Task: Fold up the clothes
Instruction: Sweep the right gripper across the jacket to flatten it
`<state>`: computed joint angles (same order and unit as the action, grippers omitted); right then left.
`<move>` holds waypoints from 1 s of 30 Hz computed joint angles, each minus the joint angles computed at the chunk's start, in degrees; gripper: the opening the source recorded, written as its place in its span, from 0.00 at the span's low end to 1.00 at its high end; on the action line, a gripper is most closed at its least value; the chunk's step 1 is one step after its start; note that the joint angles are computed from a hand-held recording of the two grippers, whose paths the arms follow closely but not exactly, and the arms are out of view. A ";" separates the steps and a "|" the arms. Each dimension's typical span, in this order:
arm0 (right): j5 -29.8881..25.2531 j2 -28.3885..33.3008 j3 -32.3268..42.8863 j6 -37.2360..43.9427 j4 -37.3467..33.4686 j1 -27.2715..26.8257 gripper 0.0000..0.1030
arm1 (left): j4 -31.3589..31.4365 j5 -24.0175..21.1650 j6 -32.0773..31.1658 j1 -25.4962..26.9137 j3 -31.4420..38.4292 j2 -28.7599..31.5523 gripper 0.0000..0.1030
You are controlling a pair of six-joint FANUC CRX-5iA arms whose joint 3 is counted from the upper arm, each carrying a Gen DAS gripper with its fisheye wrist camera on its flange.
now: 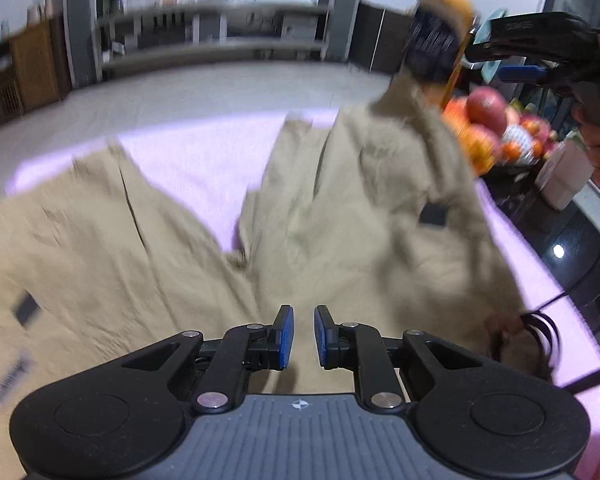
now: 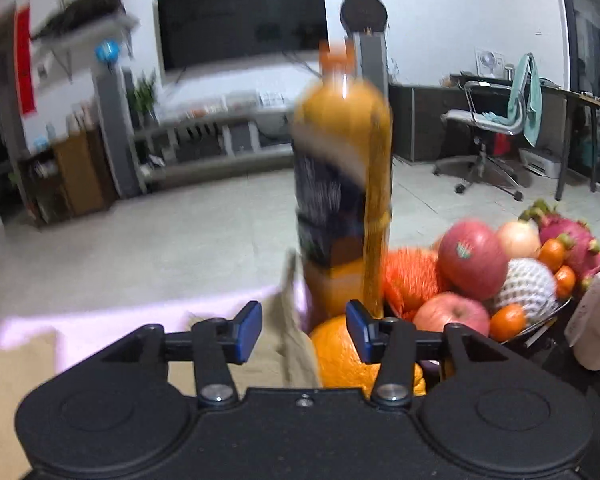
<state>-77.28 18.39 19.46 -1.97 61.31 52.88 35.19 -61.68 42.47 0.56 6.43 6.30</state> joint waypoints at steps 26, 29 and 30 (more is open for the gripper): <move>19.05 -12.22 -13.43 -13.90 -14.93 6.77 0.32 | -1.67 -1.05 9.13 5.98 -6.91 -7.75 0.11; 15.68 -8.31 -6.24 -0.42 -30.33 4.76 0.24 | -4.07 -4.93 8.53 4.60 -5.77 -5.56 0.08; 18.04 -8.41 -6.16 2.18 -35.20 3.81 0.24 | -4.70 -5.11 8.01 4.09 -6.04 -5.42 0.08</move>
<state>-59.24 9.98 13.30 0.21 26.11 56.69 30.49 -66.79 50.49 4.65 0.39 0.88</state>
